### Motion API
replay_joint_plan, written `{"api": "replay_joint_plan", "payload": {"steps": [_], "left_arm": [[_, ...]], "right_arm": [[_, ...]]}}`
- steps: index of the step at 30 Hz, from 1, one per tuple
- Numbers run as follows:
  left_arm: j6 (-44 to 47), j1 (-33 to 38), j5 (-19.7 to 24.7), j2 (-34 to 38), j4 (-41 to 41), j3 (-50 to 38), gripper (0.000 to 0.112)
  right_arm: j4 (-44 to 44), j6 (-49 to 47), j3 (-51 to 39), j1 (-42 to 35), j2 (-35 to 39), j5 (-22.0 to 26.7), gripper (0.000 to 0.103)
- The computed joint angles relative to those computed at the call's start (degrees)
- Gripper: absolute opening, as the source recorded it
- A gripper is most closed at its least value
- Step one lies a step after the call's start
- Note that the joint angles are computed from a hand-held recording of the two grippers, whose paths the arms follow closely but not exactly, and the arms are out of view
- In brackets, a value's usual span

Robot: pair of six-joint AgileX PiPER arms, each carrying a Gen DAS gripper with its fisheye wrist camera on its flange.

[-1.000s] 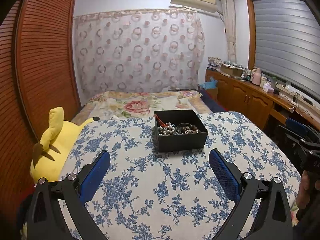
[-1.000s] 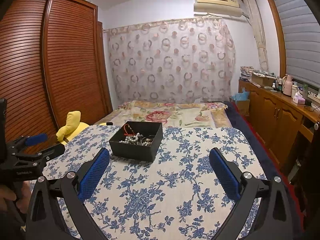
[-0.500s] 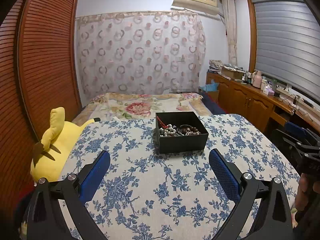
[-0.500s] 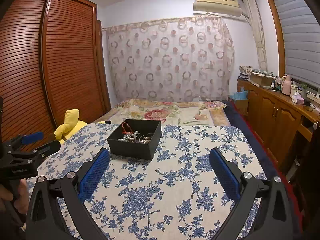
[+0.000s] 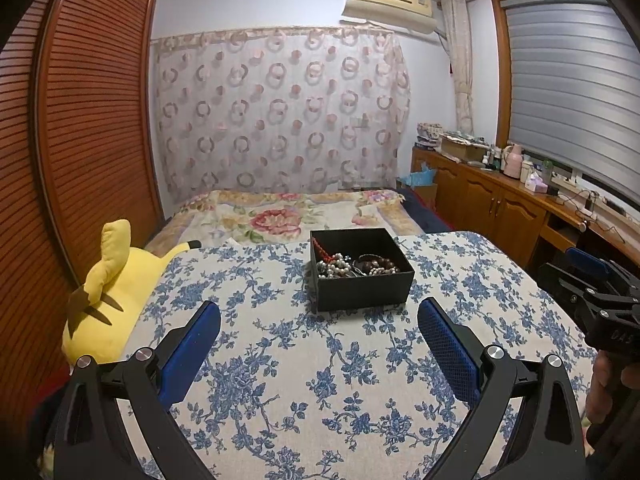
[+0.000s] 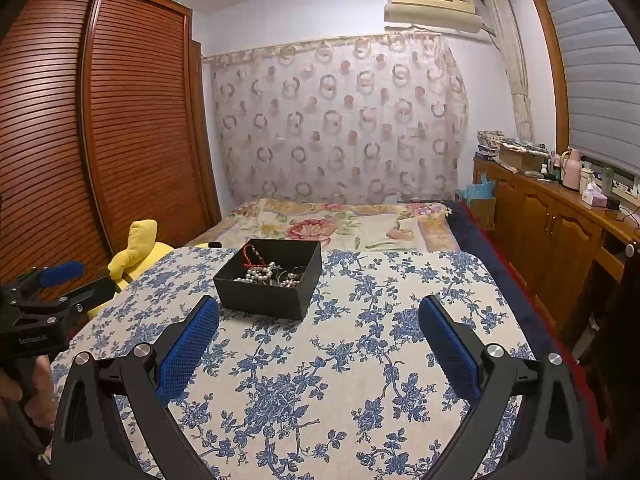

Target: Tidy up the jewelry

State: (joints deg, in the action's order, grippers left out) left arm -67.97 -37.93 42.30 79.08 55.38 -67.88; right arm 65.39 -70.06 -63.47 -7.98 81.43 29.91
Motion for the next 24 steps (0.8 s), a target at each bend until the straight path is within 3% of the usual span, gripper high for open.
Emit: {"api": "replay_joint_plan", "payload": {"steps": [24], "left_arm": [[-0.93, -0.72, 0.75, -0.34, 1.07, 0.33, 0.095]], "right_arm": [[0.12, -0.11, 0.11, 0.23, -0.08, -0.35, 0.100]]}}
